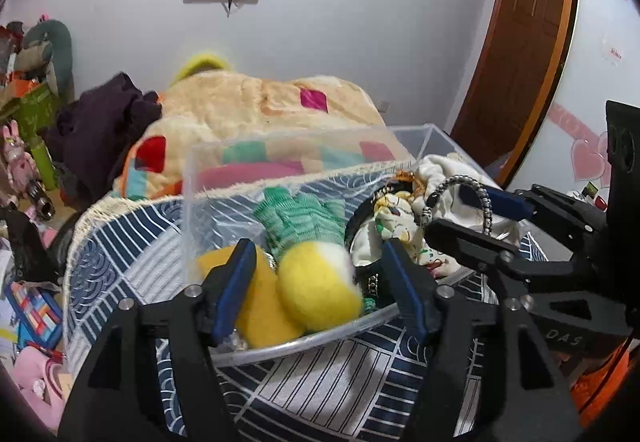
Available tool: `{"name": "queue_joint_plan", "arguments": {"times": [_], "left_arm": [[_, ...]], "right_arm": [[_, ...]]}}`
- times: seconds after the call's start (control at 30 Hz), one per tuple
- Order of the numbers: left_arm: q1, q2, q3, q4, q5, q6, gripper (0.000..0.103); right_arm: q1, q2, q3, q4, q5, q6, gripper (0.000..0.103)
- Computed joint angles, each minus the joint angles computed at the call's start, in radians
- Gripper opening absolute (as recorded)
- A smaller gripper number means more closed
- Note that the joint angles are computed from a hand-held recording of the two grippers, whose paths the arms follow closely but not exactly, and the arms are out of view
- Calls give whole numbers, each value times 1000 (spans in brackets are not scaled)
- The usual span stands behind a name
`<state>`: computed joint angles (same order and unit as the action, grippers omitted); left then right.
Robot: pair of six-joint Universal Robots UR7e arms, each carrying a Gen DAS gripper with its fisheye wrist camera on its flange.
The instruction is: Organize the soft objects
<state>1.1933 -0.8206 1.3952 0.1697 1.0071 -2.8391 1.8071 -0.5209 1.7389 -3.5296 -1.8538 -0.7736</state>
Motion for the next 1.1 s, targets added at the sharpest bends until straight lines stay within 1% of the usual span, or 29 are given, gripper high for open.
{"name": "queue_joint_plan", "arguments": {"times": [0.03,0.1,0.13,0.17,0.23,0.3,0.5,0.53,0.6,0.73,0.8,0.83,0.87,1.1], "left_arm": [[-4,-11,14,-14,-4,7,67],[-14,-40,51,-53,-9,23,72],[-18,-50,62,-67,-14,28,75],[-24,-62,76,-84,-23,33,76],[-32,-86,100,-104,-26,34,76],[-40,-115,137,-138,-21,36,76],[-81,-219,293,-306,-28,92,76],[-90,-236,322,-339,-32,107,76],[-105,-263,370,-389,-32,129,76],[-129,-300,442,-455,-11,144,85],[-147,-320,486,-504,-17,168,91],[-156,-331,511,-537,-26,181,97],[-165,-341,536,-569,-33,189,100],[-183,-355,582,-609,-43,194,102]], "right_arm": [[3,-1,6,-17,-3,-5,64],[9,-6,16,-45,-8,-22,67],[11,-6,17,-49,-11,-26,71],[14,-5,15,-54,-18,-31,76],[18,-1,12,-78,-30,-36,78],[17,-9,24,-93,-19,-26,78],[13,-68,116,-192,69,5,78],[14,-79,133,-210,83,6,79],[15,-96,164,-251,111,9,84],[14,-123,216,-315,160,15,92],[11,-129,233,-337,175,19,99],[10,-126,237,-350,179,19,103],[10,-123,241,-365,183,17,103],[4,-111,270,-426,188,15,103]]}}
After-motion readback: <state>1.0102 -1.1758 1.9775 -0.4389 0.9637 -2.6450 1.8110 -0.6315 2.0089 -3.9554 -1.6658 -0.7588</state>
